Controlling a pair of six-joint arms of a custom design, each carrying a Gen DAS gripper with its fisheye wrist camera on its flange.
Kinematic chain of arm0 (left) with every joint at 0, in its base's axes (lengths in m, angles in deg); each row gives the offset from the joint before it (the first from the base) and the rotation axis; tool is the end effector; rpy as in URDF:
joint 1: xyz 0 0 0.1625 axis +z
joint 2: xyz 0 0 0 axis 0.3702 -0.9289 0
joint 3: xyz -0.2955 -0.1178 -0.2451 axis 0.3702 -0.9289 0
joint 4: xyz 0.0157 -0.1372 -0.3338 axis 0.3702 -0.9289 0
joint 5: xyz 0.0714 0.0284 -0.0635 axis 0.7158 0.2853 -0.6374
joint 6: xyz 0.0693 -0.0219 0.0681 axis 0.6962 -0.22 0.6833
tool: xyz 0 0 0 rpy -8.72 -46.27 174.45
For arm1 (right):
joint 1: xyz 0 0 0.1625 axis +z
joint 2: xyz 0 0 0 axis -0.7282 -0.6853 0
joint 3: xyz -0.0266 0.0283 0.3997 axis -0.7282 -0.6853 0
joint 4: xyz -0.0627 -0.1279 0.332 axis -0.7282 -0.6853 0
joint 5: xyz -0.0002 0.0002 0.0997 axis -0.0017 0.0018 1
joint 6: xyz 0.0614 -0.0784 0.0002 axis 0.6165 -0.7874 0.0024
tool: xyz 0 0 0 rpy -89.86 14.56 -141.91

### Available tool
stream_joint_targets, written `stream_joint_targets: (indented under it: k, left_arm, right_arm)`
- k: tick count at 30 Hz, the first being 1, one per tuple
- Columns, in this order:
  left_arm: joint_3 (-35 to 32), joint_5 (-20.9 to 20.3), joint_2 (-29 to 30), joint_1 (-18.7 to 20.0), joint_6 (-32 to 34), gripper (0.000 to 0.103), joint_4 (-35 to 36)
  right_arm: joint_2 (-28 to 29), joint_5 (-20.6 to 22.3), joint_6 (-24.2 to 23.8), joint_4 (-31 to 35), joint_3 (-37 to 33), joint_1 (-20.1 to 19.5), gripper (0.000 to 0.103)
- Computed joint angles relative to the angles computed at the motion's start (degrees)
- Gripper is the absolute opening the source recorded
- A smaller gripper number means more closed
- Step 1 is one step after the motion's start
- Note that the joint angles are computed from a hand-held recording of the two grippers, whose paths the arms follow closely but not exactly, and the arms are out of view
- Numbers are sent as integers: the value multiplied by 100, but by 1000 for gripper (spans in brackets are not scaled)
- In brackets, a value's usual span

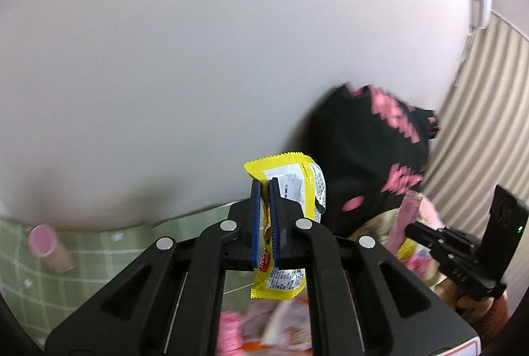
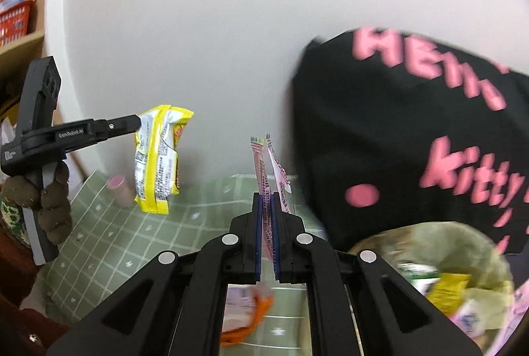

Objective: Collect trash
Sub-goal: 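Carry both wrappers over the yellow trash bag and open both tools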

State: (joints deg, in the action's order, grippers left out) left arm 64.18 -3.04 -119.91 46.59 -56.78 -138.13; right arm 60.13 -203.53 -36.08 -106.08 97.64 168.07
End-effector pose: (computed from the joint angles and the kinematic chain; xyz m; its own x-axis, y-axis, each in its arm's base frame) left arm -0.0159 -0.5126 0.4285 -0.8997 0.1439 -0.4121 0.4211 0.5349 -0.7326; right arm 0.4215 -0.5281 0.0324 -0.6904 -0.4345 0.5784 -0.7119 0.5505 -0.4361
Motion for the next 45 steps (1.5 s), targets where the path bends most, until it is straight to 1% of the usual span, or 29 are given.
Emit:
stream_joint_targets:
  k: [6,11,15,18,25,27,29,32,33,35,38,40,45]
  left_arm:
    - [-213,-142,539,-562,305,5,-21]
    - [-461,-343,1113,-890,336,5,167]
    - [-619,-543,1500,-1051,302,5,232]
    - [-693,-608,1735,-1152,322,5,142]
    - [-703,-718,2181,-1183,219,5,-108]
    - [-719,-786,2305,-1166,227,5,-110]
    - [-723,-793,2495,-1144,270,5,-198]
    - [-819,-603,2723,-1095,112,5,62]
    - [-841,-544,2775,-1079,42,5,165]
    - [-837,-466,2816,-1046,-39,5,264]
    - [-760,-406,2785,-1009,-119,5,340]
    - [-730,-356,2773,-1007,-94,5,350]
    - [-728,-326,2730,-957,-98,5,475]
  right_arm:
    - [-546,-458,-163,-950,660,-99,6]
    - [-1012,-655,-215,-1536,1247,-237,6]
    - [-1362,-677,-120,-1739,1665,-372,6]
    - [-1559,-717,-162,-1891,1866,-432,6]
    - [-1931,-697,37,-2001,2225,-594,6]
    - [-1986,-634,108,-1937,2269,-662,6]
    - [-2055,-472,278,-1740,2297,-766,6]
    - [-2089,-253,449,-1457,2290,-890,6]
    - [-2077,-239,482,-1379,2273,-911,6]
    - [-2055,-157,660,-1055,2213,-1007,6]
    - [-2003,-156,1099,-458,2089,-1179,6]
    - [-1956,-147,1246,-289,2067,-1254,6]
    - [-1847,-250,1187,-202,2055,-1282,6]
